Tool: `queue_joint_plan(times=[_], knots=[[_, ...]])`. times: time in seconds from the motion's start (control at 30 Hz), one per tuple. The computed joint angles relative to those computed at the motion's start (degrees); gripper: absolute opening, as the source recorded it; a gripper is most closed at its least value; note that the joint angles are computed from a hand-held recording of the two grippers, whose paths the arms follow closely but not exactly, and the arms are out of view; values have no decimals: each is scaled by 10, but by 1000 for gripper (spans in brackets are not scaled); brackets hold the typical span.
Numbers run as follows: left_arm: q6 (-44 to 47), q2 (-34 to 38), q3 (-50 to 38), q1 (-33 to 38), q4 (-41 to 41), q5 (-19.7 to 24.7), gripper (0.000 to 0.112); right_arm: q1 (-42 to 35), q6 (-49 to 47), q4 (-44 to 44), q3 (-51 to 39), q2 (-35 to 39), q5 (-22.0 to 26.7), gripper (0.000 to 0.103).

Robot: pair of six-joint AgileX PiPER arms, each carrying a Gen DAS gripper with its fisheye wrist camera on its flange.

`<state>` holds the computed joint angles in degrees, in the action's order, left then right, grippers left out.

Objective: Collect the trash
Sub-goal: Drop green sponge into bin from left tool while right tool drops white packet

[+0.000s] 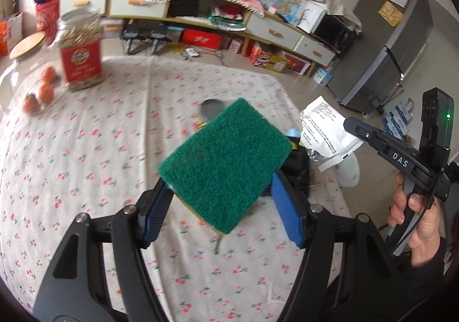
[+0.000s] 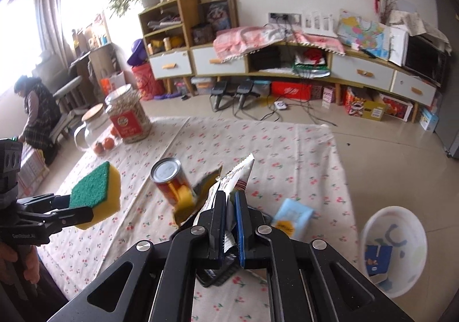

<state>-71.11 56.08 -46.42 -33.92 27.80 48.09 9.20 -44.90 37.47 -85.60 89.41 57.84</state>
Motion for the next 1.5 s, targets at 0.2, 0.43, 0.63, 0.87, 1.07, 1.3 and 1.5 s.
queue_joint_plan(times=[0.2,0.43,0.63,0.87,1.07,1.3,1.5], knots=[[-10,76,-54,-39,26,-14,69,-83,-31,41,-11,1,30,7],[26,164,-124,-60,23,-20,69,-199,-51,67,-64,49,62,7],[86,256,-204,-53,-11,-37,69,-267,-24,36,-134,126,65,7],[165,380,-337,-58,-61,-28,69,-284,23,-55,-192,207,36,7],[230,489,-476,-63,-97,20,69,-305,73,-73,-248,277,57,10],[289,622,-664,-73,-120,101,69,-334,100,-67,-315,316,112,15],[331,748,-865,-76,-144,201,69,-358,91,-66,-315,300,117,24]])
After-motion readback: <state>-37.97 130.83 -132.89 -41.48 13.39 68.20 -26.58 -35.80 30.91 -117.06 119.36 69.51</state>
